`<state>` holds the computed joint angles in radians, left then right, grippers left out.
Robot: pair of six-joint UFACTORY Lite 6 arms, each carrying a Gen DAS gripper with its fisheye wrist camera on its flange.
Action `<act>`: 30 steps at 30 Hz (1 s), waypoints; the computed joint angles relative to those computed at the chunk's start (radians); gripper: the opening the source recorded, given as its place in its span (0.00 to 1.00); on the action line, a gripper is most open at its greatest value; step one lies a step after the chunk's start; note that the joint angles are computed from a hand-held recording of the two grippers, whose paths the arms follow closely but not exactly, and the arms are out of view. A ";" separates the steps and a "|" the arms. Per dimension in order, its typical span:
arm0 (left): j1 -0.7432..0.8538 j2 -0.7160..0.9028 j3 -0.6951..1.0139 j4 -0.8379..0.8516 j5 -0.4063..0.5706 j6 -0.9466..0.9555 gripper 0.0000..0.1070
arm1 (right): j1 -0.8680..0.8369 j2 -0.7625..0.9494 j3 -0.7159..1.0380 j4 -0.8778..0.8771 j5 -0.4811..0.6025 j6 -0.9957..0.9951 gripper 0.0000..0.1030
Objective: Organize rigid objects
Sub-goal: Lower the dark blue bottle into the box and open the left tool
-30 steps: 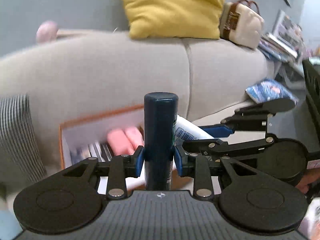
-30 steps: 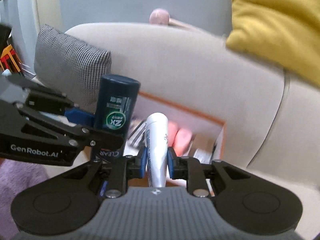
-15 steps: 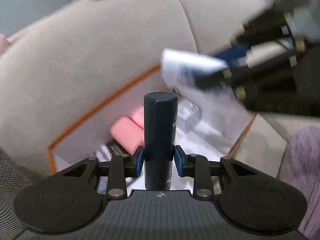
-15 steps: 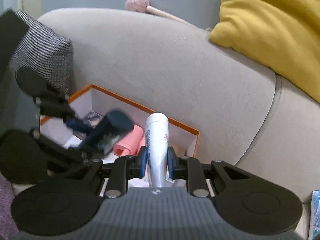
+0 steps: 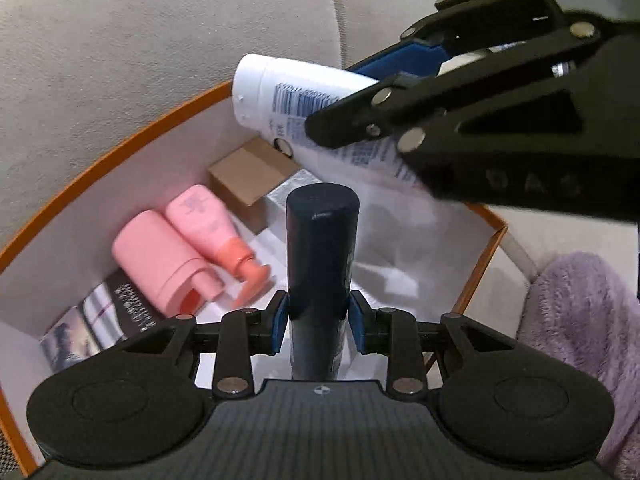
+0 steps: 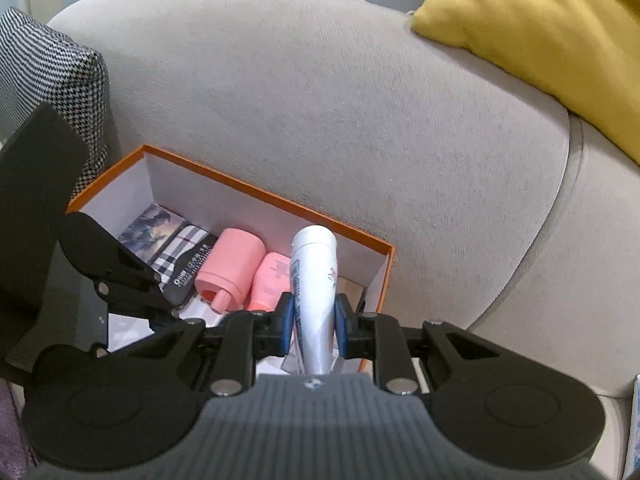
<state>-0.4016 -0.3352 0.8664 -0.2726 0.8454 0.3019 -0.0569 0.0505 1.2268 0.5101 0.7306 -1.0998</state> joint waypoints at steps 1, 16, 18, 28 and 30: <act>0.001 -0.020 -0.011 -0.009 0.008 0.011 0.34 | -0.002 0.003 0.000 -0.001 0.000 0.000 0.21; 0.140 0.018 -0.017 -0.180 0.060 0.178 0.34 | -0.024 0.009 -0.019 -0.031 0.023 0.021 0.21; 0.164 0.026 -0.016 -0.197 0.072 0.194 0.34 | -0.028 0.008 -0.027 -0.034 0.025 0.022 0.21; 0.253 0.020 -0.017 -0.143 0.056 0.123 0.38 | -0.039 0.016 -0.027 -0.007 0.036 -0.003 0.21; 0.249 0.062 0.009 -0.124 0.058 0.100 0.42 | -0.038 0.027 -0.017 0.001 0.041 -0.010 0.21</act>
